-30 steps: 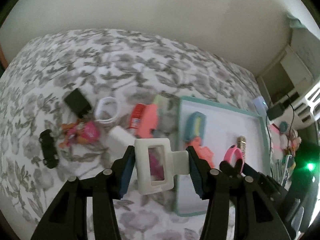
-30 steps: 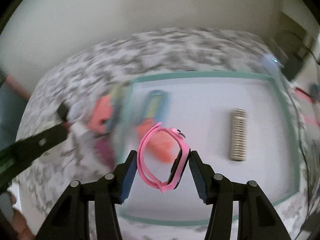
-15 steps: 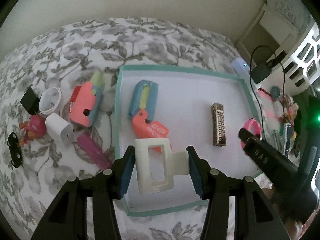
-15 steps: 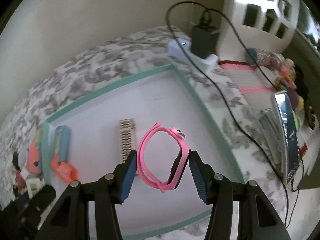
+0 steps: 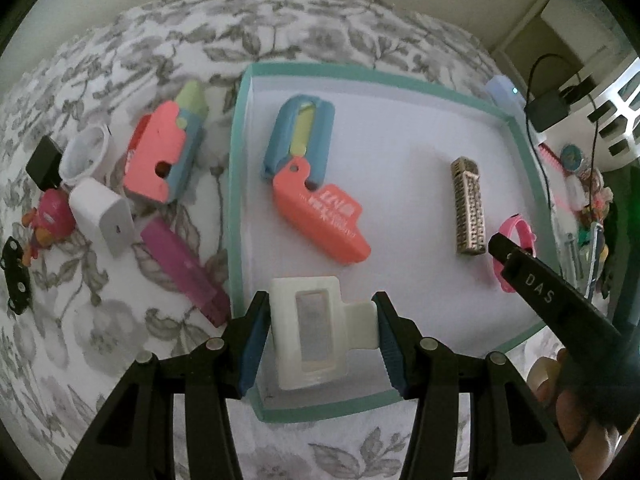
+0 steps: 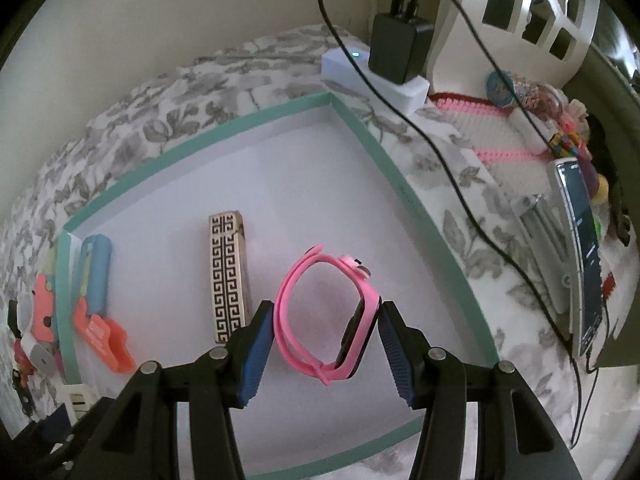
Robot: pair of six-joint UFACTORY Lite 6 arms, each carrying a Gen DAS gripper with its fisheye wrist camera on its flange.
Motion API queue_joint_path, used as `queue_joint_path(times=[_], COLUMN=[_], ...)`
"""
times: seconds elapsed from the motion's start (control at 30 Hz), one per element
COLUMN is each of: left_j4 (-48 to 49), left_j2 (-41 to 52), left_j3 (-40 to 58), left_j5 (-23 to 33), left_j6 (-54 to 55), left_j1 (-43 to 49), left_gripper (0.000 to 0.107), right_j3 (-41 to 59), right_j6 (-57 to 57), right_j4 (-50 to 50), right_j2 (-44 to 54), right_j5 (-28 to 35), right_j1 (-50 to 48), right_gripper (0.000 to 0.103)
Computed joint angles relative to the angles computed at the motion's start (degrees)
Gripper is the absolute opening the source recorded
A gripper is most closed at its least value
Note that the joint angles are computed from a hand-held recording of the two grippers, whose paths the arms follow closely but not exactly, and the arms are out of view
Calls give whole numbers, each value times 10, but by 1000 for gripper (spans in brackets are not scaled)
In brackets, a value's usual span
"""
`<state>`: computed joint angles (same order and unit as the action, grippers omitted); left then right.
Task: Organize rigid objects
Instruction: 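Lower the pink watch into the tray and open the right tool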
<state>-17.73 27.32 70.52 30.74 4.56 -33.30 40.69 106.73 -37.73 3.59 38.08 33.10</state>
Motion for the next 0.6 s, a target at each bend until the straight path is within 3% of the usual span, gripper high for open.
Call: queue_joint_path(times=[0.4,0.6], left_j4=[8,22], left_j2=[16,45], left_j3=[-5,40], left_j5=[-4,13], left_j6=[-12,-33], left_j1=[-13,-16], left_gripper=[53,54], right_j3=[-3,2], right_j6=[-14,-37], right_j4=[10,24], right_j2=[20,19], right_j5=[-26,-27], right_j1=[-10,-13], right_gripper=[56,59])
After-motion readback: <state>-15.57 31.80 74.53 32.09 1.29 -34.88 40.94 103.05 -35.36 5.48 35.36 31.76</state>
